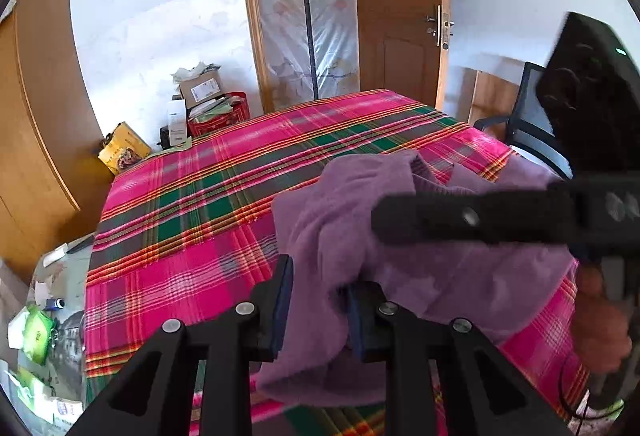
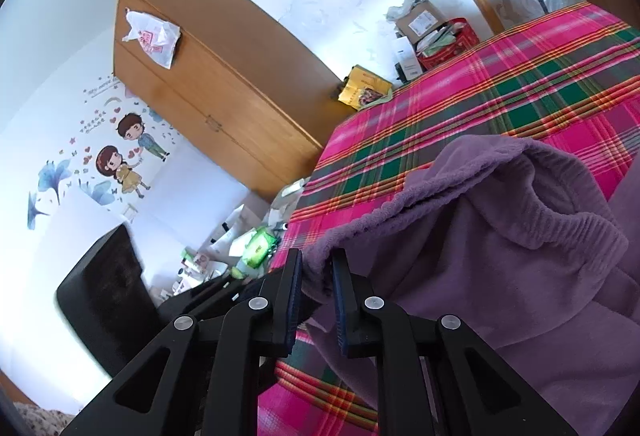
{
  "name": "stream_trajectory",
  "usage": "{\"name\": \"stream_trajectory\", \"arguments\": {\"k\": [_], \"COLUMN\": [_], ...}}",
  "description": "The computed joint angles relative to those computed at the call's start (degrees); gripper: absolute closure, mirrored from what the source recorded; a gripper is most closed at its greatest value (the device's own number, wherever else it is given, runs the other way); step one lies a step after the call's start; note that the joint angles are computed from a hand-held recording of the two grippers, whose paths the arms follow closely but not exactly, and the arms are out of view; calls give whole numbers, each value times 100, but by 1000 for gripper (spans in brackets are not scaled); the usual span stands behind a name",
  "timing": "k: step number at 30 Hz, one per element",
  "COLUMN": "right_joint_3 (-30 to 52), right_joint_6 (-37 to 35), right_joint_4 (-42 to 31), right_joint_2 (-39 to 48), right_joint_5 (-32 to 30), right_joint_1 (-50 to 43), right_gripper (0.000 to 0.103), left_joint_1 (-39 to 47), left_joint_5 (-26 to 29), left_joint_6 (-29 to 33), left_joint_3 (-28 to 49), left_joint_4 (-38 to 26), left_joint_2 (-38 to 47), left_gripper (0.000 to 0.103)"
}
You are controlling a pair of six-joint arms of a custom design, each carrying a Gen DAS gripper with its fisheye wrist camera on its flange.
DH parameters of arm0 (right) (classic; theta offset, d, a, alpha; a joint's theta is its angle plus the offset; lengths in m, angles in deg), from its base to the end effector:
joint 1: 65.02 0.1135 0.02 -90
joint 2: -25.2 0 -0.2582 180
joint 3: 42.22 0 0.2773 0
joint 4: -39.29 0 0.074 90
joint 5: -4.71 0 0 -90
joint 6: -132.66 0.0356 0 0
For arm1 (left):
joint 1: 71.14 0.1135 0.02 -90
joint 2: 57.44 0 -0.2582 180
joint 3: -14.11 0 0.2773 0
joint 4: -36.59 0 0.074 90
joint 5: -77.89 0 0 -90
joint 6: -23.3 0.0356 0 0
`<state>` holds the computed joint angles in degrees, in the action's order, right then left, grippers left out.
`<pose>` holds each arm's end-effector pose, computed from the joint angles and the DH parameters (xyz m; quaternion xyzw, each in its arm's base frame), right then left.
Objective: Fold clothes
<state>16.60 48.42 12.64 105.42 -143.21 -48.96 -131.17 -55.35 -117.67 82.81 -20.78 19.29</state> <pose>0.2765 0.1110 0.1977 -0.2460 0.7981 0.5032 0.2220 0.1595 -0.2277 0.2352 -0.0065 0.9117 0.0407 0.4089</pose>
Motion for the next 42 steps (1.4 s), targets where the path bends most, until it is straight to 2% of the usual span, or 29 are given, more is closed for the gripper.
{"name": "stream_trajectory", "arguments": {"k": [2,3,4,9,11,18,21,27,31,32,33,35,37,42], "right_joint_3": [1,6,11,-130,-408,-843,-1063,-983,-663,-619,-572,-445,-301,181], "right_joint_6": [-69,-103,-147,-514,-546,-685,-831,-1118,-1118,-1103,-1097,-1131,-1194,-1246], "right_joint_4": [-47,-80,-121,-336,-189,132,325,541,527,568,592,468,389,390], "right_joint_2": [17,20,26,-82,-275,-358,-585,-378,97,161,201,209,194,156], "right_joint_5": [27,69,116,470,813,1997,2519,3367,3494,3353,3188,3124,3158,3640], "right_joint_1": [-3,-3,-9,-338,-609,-1085,-1001,-473,-285,-304,-312,-218,-39,438], "right_gripper": [88,88,87,81,73,69,62,59,59,59,61,75,93,95], "left_joint_1": [91,155,217,393,474,588,513,317,209,190,199,201,209,12], "left_joint_5": [26,94,173,90,44,-88,-244,-507,-575,-580,-564,-525,-491,-548], "left_joint_6": [54,105,137,-318,-554,-1094,-1374,-1959,-2328,-2422,-2493,-2592,-2680,-3218], "left_joint_3": [21,-26,-103,-484,-659,-1051,-1124,-1268,-1367,-1395,-1433,-1566,-1678,-1906], "left_joint_4": [58,171,302,321,262,-64,-373,-1007,-1382,-1461,-1523,-1574,-1670,-2102], "left_joint_2": [95,75,16,-526,-824,-1631,-1887,-2425,-2714,-2772,-2831,-3034,-3232,-3648], "left_gripper": [81,93,99,99,99,99,99,99,99,99,99,99,99,99]}}
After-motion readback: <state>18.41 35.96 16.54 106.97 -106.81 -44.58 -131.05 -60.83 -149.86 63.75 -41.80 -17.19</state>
